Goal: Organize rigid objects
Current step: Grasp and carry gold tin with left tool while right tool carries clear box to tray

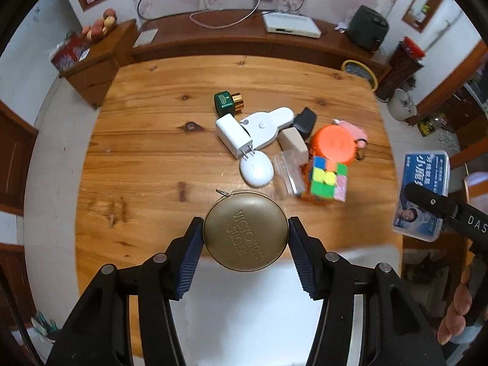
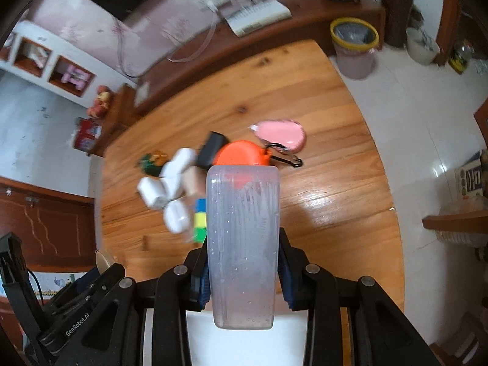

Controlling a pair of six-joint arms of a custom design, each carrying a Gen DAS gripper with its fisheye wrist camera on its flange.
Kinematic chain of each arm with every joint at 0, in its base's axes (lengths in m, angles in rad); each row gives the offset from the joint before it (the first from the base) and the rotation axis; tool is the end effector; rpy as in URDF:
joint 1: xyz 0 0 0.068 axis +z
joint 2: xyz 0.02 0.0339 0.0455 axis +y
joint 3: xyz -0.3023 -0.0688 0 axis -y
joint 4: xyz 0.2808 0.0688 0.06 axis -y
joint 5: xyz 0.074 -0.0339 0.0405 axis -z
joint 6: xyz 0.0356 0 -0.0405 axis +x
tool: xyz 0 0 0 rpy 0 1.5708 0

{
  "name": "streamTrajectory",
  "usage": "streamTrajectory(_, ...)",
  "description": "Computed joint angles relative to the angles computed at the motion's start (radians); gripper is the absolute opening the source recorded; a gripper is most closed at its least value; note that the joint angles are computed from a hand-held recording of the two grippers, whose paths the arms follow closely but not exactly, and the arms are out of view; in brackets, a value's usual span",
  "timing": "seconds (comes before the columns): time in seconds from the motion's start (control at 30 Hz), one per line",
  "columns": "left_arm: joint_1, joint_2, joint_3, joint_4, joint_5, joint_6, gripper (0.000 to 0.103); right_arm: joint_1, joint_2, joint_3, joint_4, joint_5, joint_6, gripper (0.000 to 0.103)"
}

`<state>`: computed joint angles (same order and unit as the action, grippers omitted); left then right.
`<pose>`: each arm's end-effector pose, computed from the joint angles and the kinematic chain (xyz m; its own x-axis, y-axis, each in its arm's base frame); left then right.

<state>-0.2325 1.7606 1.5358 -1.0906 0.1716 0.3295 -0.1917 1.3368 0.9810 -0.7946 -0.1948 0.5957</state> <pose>0.3798 -0.0962 0.3007 -0.8038 0.5180 -0.2925 0.5592 0.8257 -0.0746 0.2747 -0.0463 0.2665 -0.6805 0.6928 -0.2387 0.5934 0.7121 0.3753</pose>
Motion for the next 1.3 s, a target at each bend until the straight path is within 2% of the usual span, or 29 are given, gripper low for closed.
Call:
streamTrajectory(0.17,-0.019,-0.103,-0.031,-0.072,-0.007,0.045,0.058,0.147,-0.148,-0.007,-0.071,0.068,0.027,0.036)
streamTrajectory(0.3,0.011,-0.161,-0.069,-0.105,0.004,0.138,0.058,0.347,-0.231,0.0,-0.159,0.225,0.091,0.036)
streamTrajectory(0.43,0.04,-0.213,-0.123,-0.117,0.038,0.233,0.059,0.56,-0.278,-0.001,-0.243,0.361,0.24,0.036)
streamTrajectory(0.53,0.063,-0.245,-0.175,-0.104,0.051,0.298,0.058,0.691,-0.261,-0.001,-0.287,0.436,0.374,0.036)
streamTrajectory(0.77,0.116,-0.293,-0.317,-0.059,0.043,0.417,0.059,0.865,-0.18,-0.053,-0.307,0.456,0.592,0.036)
streamTrajectory(0.97,0.132,-0.3,-0.422,0.033,0.006,0.456,0.059,0.949,-0.127,-0.132,-0.284,0.438,0.725,0.036)
streamTrajectory(1.3,0.121,-0.278,-0.54,0.163,-0.042,0.484,0.059,0.961,-0.062,-0.222,-0.231,0.4,0.776,0.036)
